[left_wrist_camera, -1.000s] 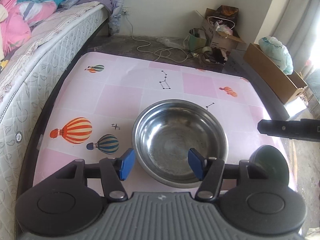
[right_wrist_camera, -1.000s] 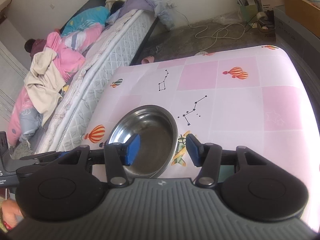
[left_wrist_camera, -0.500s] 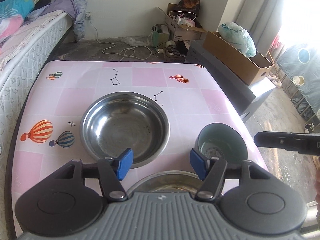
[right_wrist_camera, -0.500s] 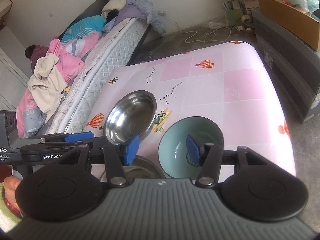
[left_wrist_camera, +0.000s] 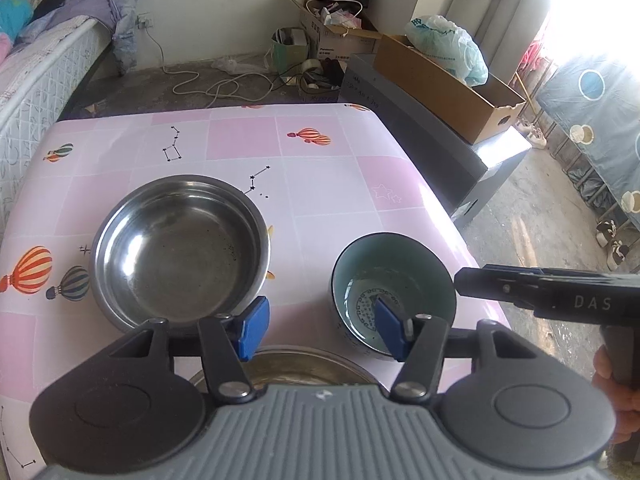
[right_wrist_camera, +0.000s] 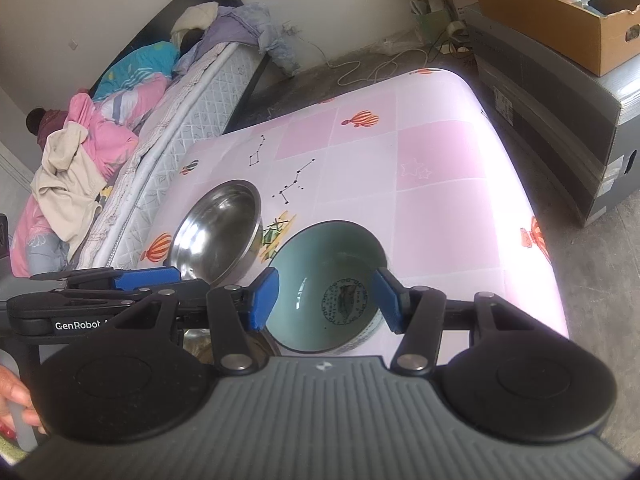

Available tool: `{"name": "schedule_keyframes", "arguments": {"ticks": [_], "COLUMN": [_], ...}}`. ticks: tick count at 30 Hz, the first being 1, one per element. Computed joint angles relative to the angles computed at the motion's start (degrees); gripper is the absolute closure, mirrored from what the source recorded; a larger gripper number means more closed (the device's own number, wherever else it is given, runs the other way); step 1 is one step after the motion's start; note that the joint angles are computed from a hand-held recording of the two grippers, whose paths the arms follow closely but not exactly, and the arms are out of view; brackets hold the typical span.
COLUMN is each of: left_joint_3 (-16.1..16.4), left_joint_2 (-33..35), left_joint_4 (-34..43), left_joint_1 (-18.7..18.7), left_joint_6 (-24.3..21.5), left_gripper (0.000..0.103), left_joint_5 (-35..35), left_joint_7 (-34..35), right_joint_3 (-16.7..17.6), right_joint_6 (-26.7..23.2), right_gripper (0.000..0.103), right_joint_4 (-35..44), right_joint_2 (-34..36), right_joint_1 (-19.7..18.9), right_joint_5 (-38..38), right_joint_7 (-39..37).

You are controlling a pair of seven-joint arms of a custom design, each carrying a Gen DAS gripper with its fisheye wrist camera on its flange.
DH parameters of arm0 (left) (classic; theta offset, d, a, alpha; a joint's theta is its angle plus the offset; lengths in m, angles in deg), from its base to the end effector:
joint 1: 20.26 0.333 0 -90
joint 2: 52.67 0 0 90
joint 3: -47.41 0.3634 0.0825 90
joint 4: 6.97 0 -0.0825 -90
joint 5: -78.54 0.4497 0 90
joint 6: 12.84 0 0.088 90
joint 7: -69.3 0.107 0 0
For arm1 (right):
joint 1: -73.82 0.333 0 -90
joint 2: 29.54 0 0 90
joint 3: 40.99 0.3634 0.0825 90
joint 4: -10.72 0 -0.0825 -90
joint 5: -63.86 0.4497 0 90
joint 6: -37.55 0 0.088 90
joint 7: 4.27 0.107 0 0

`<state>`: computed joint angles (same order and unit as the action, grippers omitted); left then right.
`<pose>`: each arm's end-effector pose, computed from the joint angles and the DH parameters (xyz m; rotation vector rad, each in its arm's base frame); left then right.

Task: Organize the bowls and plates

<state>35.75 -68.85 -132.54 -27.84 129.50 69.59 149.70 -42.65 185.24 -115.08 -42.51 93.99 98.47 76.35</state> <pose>0.5286 -0.1943 0.5881 -1.9070 2.0685 -0.7631 0.5511 0.1731 0.5668 -1.7485 1.6314 -0.0254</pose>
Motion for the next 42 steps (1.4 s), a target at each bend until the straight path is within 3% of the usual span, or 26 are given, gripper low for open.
{"name": "schedule_keyframes", "arguments": {"ticks": [5,13,20,33,42], "left_joint_3": [-0.24,-0.63,-0.78,-0.84,-0.32], "left_joint_2": [3.52,7.70,9.33,11.78,10.44], "left_joint_4": [2.31,5.00,6.07,8.07,6.93], "left_joint_1": [-0.37,-1.08,-1.34,-1.93,-2.54], "left_joint_6": [-0.93,-1.73,-1.81,-4.07,-4.99], "left_gripper": [0.066,0.082,0.087,0.088,0.088], "left_joint_5": [-0.19,1.49,5.09,9.24,4.99], "left_joint_7": [-0.95,-3.01,-6.55,-12.21,-10.22], "right_joint_3": [0.48,0.63,1.06,1.97,2.11], "right_joint_6": [1.85,2.19,1.54,1.88,2.24], "right_gripper": [0.058,0.077,0.088,0.088,0.090], "right_joint_4": [-0.23,-0.34,-0.31,0.26,0.41], "right_joint_2": [2.16,4.42,5.41,6.79,7.15], "right_joint_1": [-0.64,-1.41,-2.08,-2.95,-3.55], "right_joint_5": [-1.14,0.76,3.19,5.56,5.30], "right_joint_7": [1.08,0.25,-2.04,-3.61,-3.46]}}
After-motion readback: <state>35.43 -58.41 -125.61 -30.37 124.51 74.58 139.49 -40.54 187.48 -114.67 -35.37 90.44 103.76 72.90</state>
